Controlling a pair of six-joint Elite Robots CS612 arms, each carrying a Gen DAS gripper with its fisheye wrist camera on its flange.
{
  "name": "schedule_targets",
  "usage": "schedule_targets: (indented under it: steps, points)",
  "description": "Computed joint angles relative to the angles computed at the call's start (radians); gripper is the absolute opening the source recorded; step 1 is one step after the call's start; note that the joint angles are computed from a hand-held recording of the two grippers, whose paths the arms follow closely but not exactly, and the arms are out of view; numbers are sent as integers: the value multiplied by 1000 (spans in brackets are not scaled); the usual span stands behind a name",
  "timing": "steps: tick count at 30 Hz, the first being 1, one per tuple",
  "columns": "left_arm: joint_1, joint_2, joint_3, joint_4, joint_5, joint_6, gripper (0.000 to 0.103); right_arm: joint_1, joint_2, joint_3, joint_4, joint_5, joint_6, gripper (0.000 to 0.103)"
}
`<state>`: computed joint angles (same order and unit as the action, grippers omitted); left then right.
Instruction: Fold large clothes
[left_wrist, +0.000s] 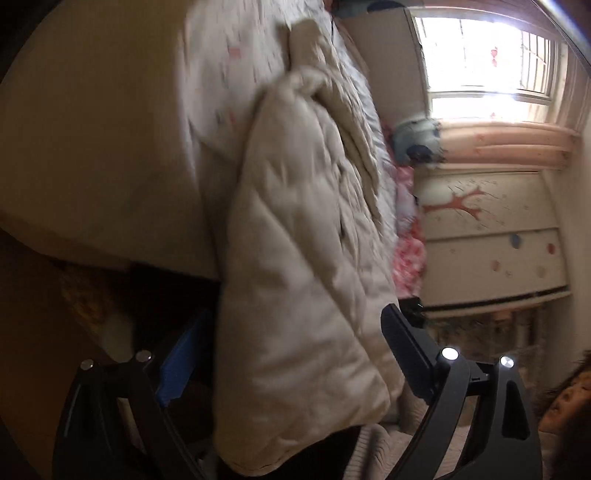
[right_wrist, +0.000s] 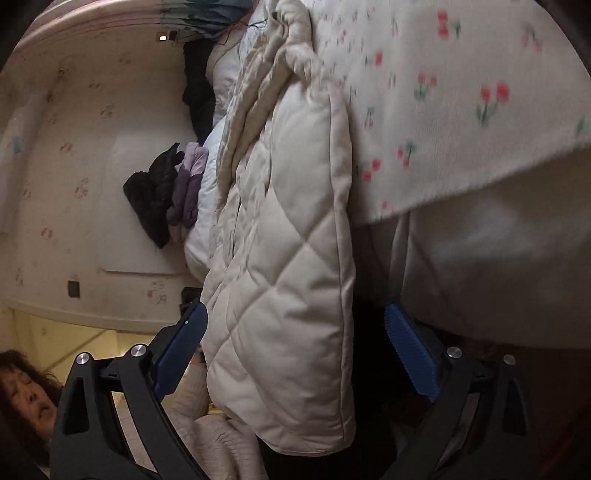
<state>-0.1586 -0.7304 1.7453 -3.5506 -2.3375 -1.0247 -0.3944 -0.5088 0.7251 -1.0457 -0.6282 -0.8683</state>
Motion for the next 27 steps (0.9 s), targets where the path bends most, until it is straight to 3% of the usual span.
schedule_targets:
  steps: [3,5,6,7,9,11,13,14,16,17,19,20,21,22,25,27]
  points:
    - [-16,46,-41,-68,-51,-70,89,7,10,-3,83,32,-68,93]
    - [-30,40,-45,-56,-38,-46,89,10,1,17,121,40,-127,90]
    - [-37,29,-41,-37,-21,-20,88,13,-7,32,126,41,-153,87]
    - [-42,19,-35,-18,-6,-3,85,16,-12,42,127,40,-172,77]
    - [-49,-2,-21,14,26,9,70,23,-32,85,106,61,-205,61]
    - [-53,-17,-5,17,48,6,40,21,-52,134,52,94,-199,40]
    - [-58,-39,13,20,77,26,27,11,-56,149,100,156,-266,29]
    - [-65,-53,21,24,97,45,22,7,-58,153,136,185,-318,29]
    - [-62,-57,22,2,103,53,22,3,-47,134,210,205,-386,30]
    - [-61,-54,20,-10,100,50,22,5,-44,132,204,197,-376,34]
    - [-52,-20,-3,-61,56,9,23,4,-28,125,161,153,-297,67]
    - [-47,-3,-15,-74,35,-18,29,3,-13,115,138,136,-238,76]
    - [-44,8,-21,-72,23,-33,33,0,0,110,156,140,-221,76]
    - [-43,14,-23,-69,17,-41,41,-2,17,90,216,151,-246,76]
    - [-44,36,-26,-111,4,-97,62,-5,72,10,473,195,-452,76]
    - [-46,46,-30,-118,-4,-118,66,-5,110,-51,658,224,-620,76]
